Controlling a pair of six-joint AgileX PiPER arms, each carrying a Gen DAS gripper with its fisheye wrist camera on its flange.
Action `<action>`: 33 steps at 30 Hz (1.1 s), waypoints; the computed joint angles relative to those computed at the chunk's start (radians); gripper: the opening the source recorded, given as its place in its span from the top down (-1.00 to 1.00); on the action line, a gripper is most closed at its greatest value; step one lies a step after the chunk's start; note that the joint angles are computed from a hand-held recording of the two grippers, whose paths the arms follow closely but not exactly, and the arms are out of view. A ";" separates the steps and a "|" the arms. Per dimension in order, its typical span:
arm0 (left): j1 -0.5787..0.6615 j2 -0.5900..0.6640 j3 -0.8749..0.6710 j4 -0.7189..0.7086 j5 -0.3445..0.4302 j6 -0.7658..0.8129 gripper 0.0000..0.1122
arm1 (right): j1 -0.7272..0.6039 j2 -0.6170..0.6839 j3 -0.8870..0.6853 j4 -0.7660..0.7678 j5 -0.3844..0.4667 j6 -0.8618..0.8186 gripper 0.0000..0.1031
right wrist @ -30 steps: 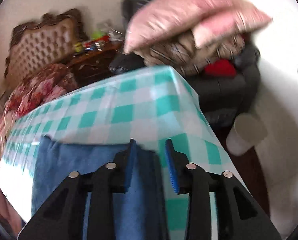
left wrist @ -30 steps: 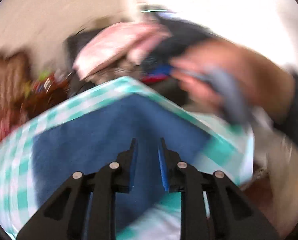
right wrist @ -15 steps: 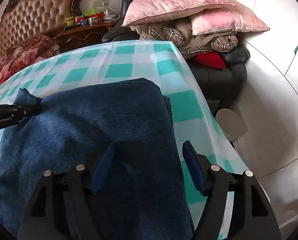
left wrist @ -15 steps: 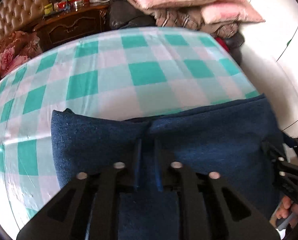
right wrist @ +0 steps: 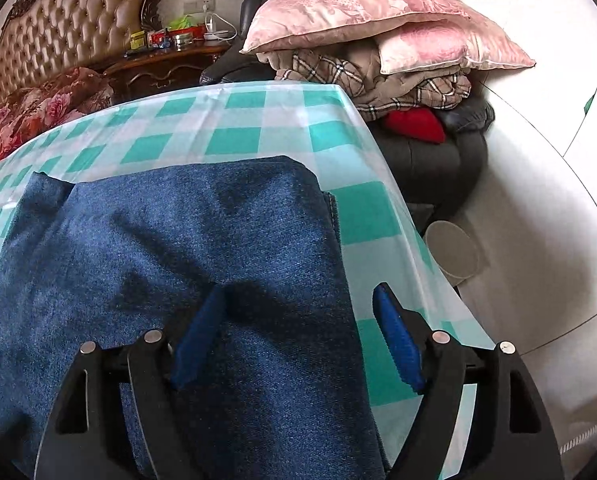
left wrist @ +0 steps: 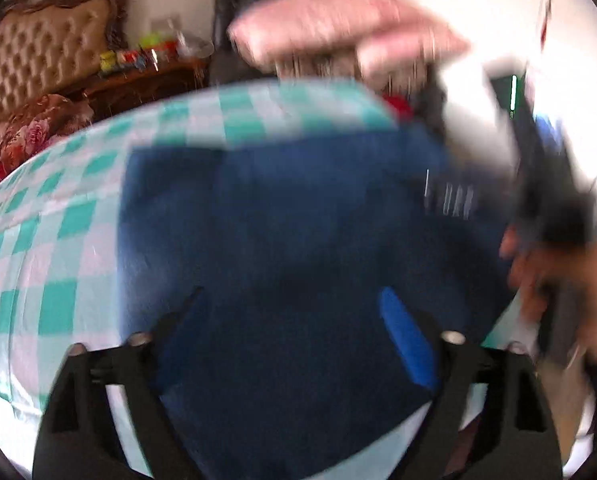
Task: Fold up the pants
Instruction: 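Lower the folded jeans onto the cloth and open both grippers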
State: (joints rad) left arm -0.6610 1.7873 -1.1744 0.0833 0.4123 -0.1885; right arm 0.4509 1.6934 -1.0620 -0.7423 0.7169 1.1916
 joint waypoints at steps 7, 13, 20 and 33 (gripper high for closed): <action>-0.026 0.002 0.037 0.157 -0.026 -0.174 -0.15 | 0.102 -0.133 0.073 -0.074 -0.030 0.061 -0.44; 0.008 -0.033 0.055 0.133 -0.052 -0.166 0.55 | 0.191 -0.073 0.110 -0.051 -0.010 0.055 -0.44; 0.096 0.014 -0.059 0.064 0.018 -0.092 0.61 | 0.198 -0.084 0.132 -0.063 -0.021 0.090 -0.45; 0.160 0.113 -0.272 -0.077 0.188 0.081 0.56 | -0.023 0.105 -0.270 0.116 0.094 -0.249 -0.35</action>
